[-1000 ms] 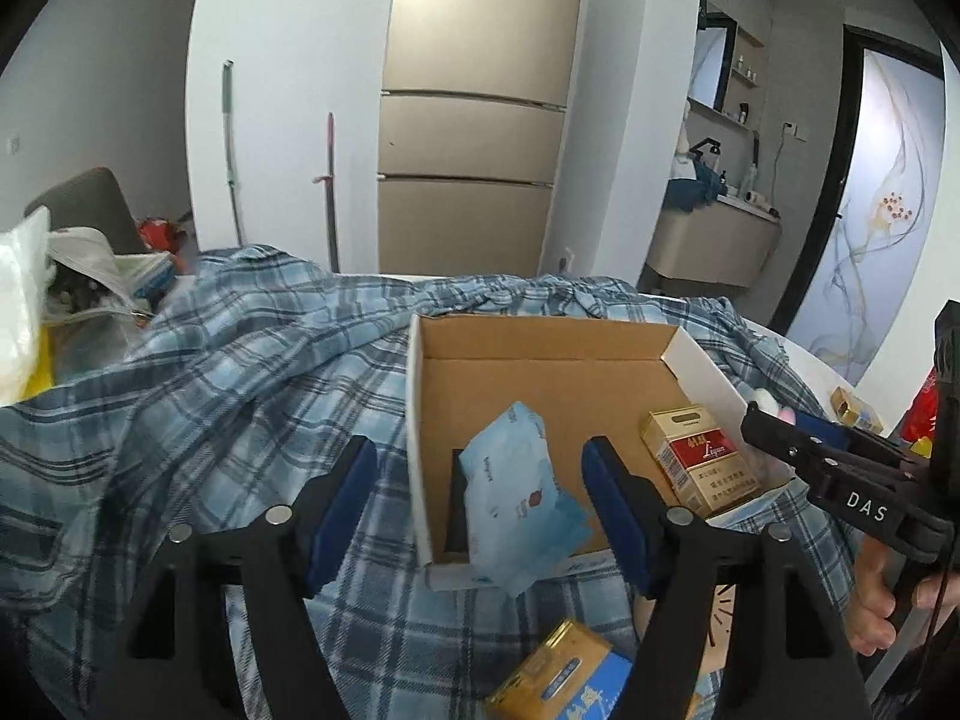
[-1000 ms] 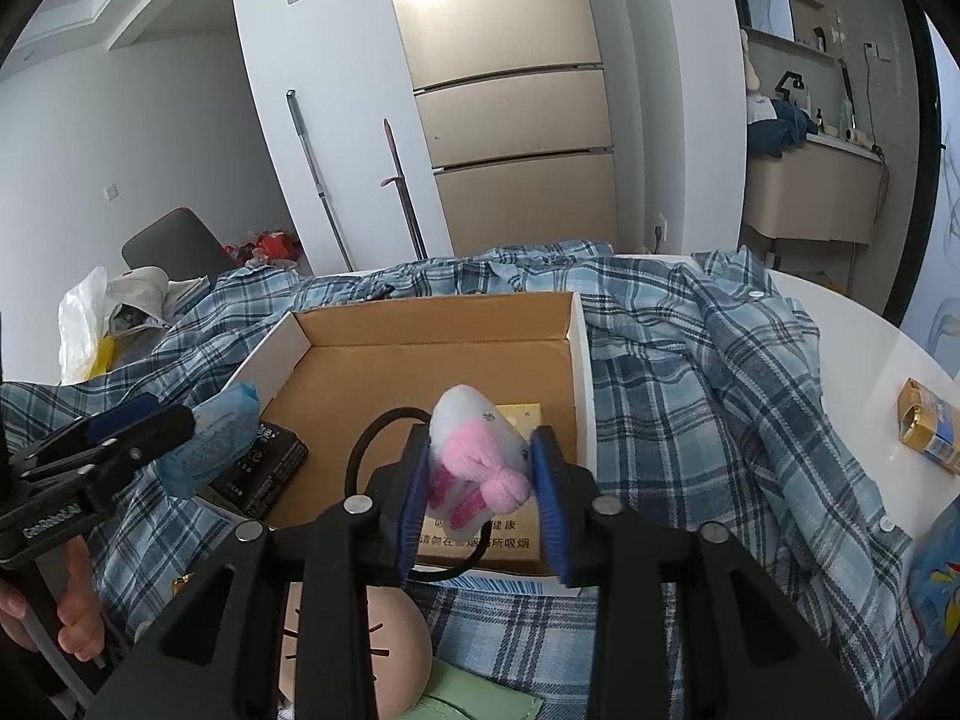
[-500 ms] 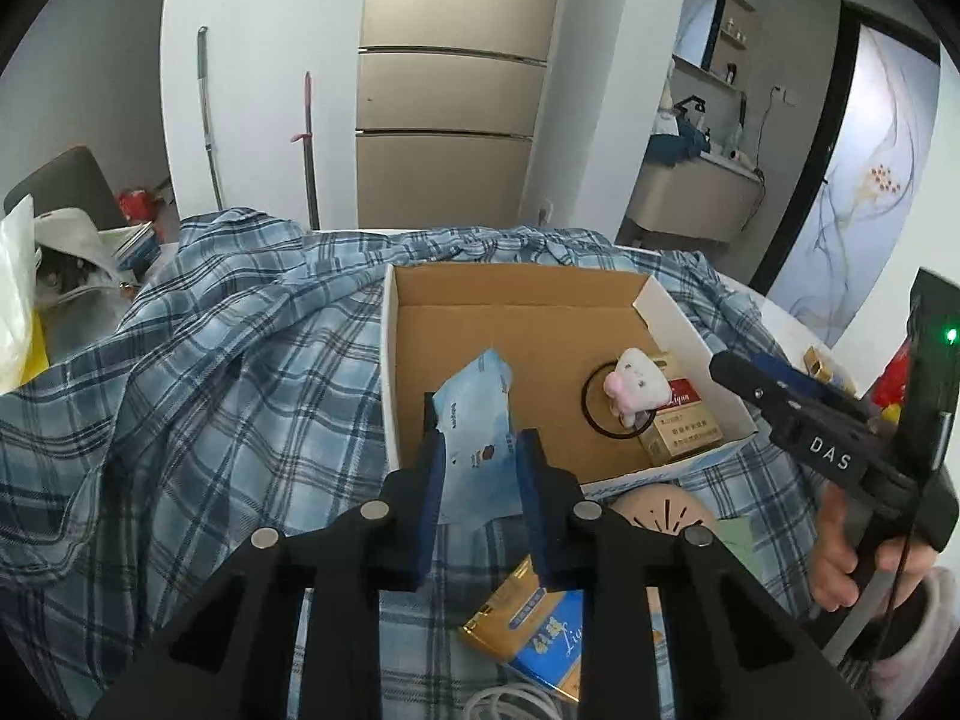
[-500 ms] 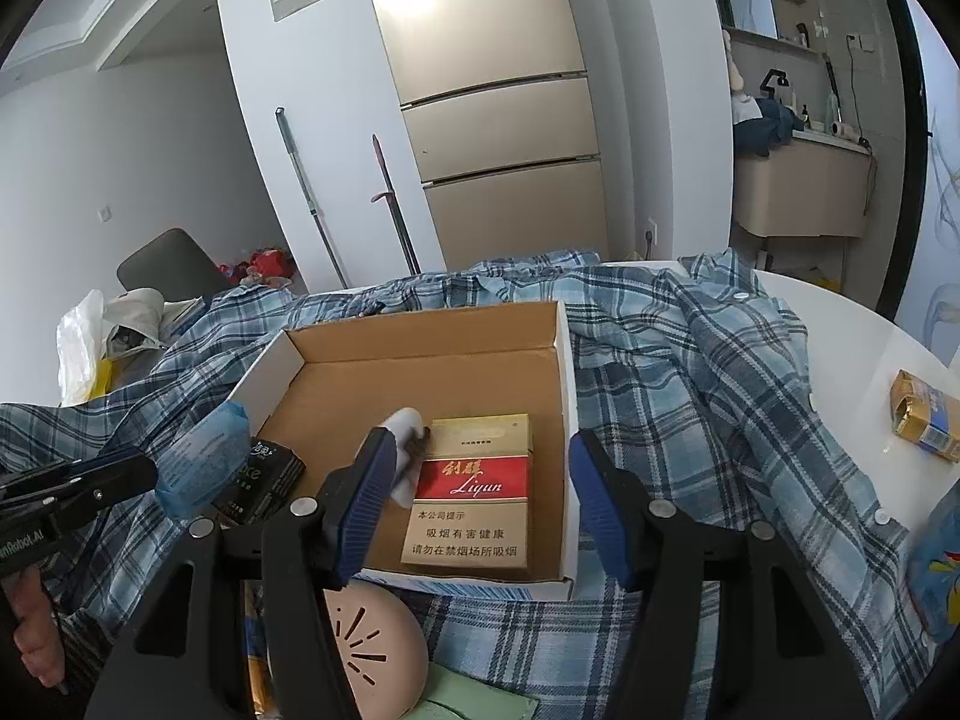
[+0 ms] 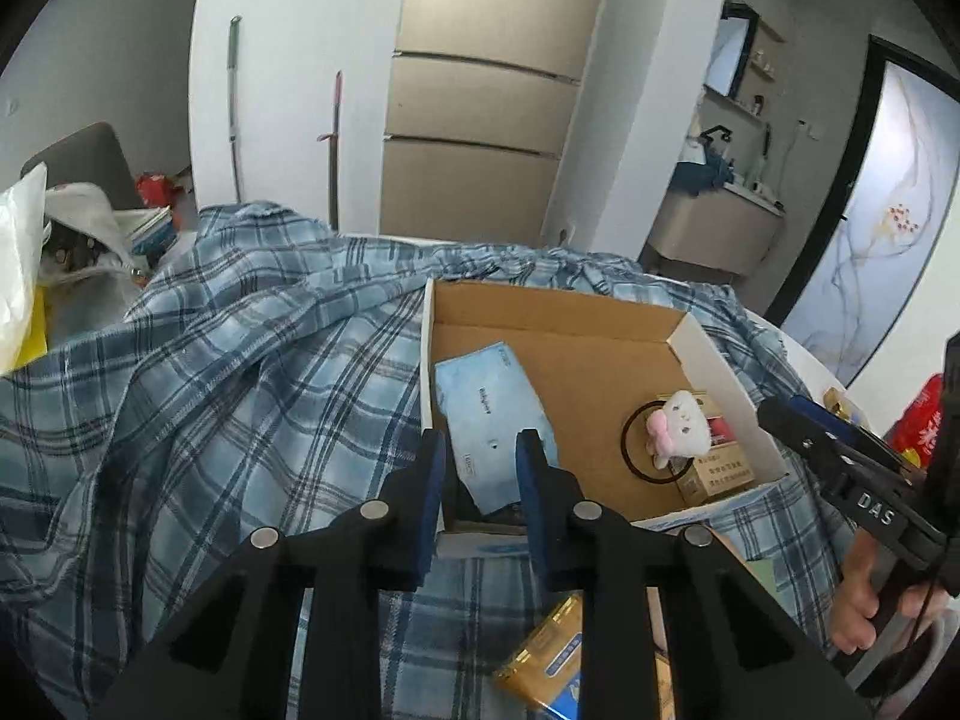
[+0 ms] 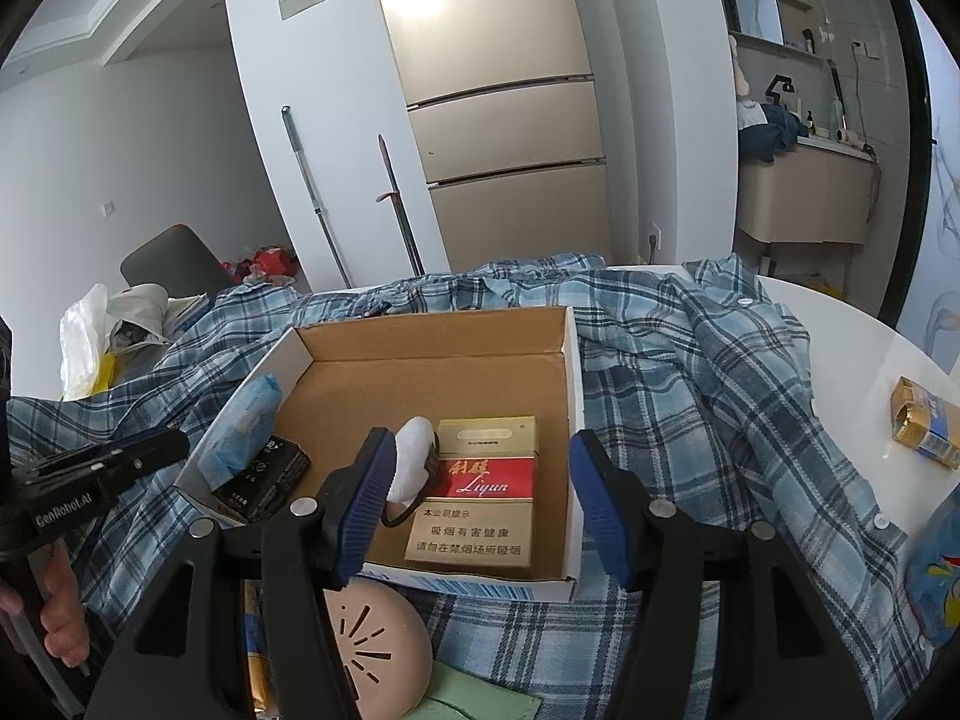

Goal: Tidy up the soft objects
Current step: 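Withdraw from the box and lower the right gripper onto the white USB cable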

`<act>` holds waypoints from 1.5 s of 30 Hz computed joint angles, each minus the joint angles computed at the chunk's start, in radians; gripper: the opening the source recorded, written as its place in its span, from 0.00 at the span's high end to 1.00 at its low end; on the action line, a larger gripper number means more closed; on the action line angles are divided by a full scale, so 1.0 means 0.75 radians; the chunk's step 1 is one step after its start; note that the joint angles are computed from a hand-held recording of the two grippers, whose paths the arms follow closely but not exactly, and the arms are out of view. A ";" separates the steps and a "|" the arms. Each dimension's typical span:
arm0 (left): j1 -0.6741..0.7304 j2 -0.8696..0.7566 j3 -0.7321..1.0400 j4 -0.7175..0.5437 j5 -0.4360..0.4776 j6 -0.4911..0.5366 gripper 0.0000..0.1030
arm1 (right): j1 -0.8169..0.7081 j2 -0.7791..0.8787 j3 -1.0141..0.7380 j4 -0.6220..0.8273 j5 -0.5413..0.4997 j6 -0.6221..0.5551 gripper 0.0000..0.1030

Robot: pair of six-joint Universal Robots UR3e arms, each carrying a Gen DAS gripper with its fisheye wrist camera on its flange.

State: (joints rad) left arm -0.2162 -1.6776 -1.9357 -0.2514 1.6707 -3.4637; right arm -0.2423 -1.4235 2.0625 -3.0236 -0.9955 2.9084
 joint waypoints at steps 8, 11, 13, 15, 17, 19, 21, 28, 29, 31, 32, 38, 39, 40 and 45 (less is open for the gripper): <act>-0.090 0.063 0.014 0.013 0.087 0.036 0.75 | -0.032 -0.054 0.023 0.032 0.056 -0.022 0.43; -0.155 0.096 0.035 0.005 0.168 0.061 0.75 | -0.023 -0.130 0.043 0.017 -0.024 0.031 0.43; -0.191 0.126 0.044 -0.028 0.199 0.074 0.75 | -0.035 -0.233 0.066 0.040 -0.013 0.007 0.43; -0.211 0.174 0.027 -0.055 0.186 0.071 0.75 | -0.067 -0.340 0.072 0.138 0.051 -0.034 0.43; -0.233 0.215 0.004 -0.067 0.191 0.058 0.75 | -0.100 -0.457 0.086 0.252 0.107 -0.077 0.43; -0.269 0.267 -0.041 -0.051 0.221 0.046 0.74 | -0.145 -0.590 0.104 0.422 0.182 -0.144 0.43; -0.311 0.318 -0.087 -0.034 0.264 0.026 0.74 | -0.177 -0.705 0.114 0.623 0.250 -0.240 0.43; -0.361 0.498 -0.279 -0.025 0.212 0.013 0.21 | -0.149 -0.917 0.216 0.894 0.253 -0.397 0.43; -0.394 0.493 -0.299 -0.001 0.262 0.011 0.21 | -0.146 -0.957 0.243 0.946 0.250 -0.428 0.43; -0.393 0.514 -0.335 -0.007 0.248 0.019 0.20 | -0.135 -0.980 0.255 1.049 0.245 -0.485 0.43; -0.368 0.544 -0.368 -0.009 0.205 0.015 0.20 | -0.127 -0.988 0.259 1.106 0.238 -0.514 0.43; -0.336 0.633 -0.487 -0.018 0.150 -0.001 0.15 | -0.013 -0.997 0.363 1.126 0.104 -0.657 0.43; -0.332 0.643 -0.497 -0.026 0.139 0.003 0.15 | 0.002 -0.987 0.364 1.149 0.094 -0.679 0.43; -0.315 0.660 -0.520 -0.015 0.108 0.012 0.15 | 0.010 -0.980 0.361 1.185 0.093 -0.699 0.43; -0.240 0.696 -0.589 0.012 0.024 0.021 0.15 | 0.078 -0.886 0.303 1.306 0.089 -0.714 0.43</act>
